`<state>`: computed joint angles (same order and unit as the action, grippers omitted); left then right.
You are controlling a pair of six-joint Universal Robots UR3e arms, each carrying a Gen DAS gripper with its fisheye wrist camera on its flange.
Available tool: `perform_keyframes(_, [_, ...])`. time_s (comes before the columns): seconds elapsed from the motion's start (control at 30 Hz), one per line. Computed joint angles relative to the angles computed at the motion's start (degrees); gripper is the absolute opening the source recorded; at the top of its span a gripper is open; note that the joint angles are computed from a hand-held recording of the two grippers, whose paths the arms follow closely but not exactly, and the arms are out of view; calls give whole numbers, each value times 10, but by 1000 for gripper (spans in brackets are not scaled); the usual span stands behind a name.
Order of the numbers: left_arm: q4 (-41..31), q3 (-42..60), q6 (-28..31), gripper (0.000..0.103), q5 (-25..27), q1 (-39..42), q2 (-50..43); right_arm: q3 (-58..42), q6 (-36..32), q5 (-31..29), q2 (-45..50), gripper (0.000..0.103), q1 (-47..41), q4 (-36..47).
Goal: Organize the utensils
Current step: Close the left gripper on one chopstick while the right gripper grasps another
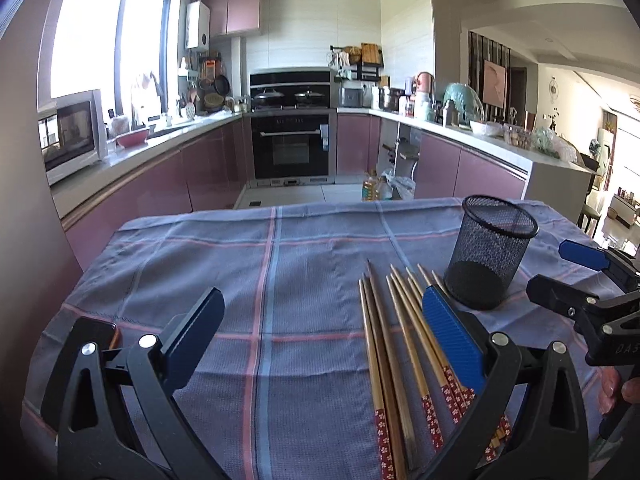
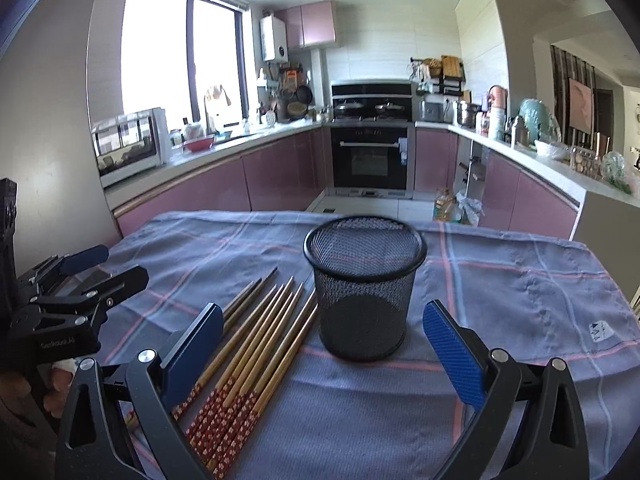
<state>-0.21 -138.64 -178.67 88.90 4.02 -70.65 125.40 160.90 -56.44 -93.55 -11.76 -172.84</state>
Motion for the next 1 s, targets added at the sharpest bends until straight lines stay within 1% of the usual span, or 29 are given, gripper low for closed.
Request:
perform_keyframes(0.07, [-27,2,17,93,-24,18,-7,-8,-11,-9,15,83,13,25])
perform_keyframes(0.13, [-47,6,31,86,-41,31,-17,-25,-16,-18,34,78,28,51])
perform_keyframes(0.17, [-59,10,39,83,-47,35,-23,-34,-16,-27,42,73,37,62])
perform_keyframes(0.2, [-71,16,46,78,-48,37,-31,-45,-14,-37,52,70,48,73])
perform_keyframes(0.23, [-68,19,48,74,-47,37,-44,-54,-13,-43,59,70,54,84])
perform_keyframes(0.27, [-49,25,43,74,-42,22,-80,-63,-10,-49,69,67,61,95])
perform_keyframes(0.4, [-58,44,65,71,-53,22,-118,-96,-3,-67,92,57,79,133])
perform_keyframes(0.5, [-70,65,74,68,-54,14,-141,-114,-3,-77,106,51,88,154])
perform_keyframes(0.6, [-103,82,80,62,-53,10,-148,-126,-9,-81,111,49,91,172])
perform_keyframes(0.73, [-122,103,85,60,-58,11,-171,-131,-15,-84,108,48,89,186])
perform_keyframes(0.9, [-141,115,96,59,-68,15,-178,-139,-32,-90,104,43,78,213])
perform_keyframes(0.97, [-151,123,99,57,-73,17,-182,-147,-34,-102,107,43,85,216])
perform_keyframes(1.0, [-159,131,99,54,-70,15,-186,-152,-34,-107,113,43,88,214])
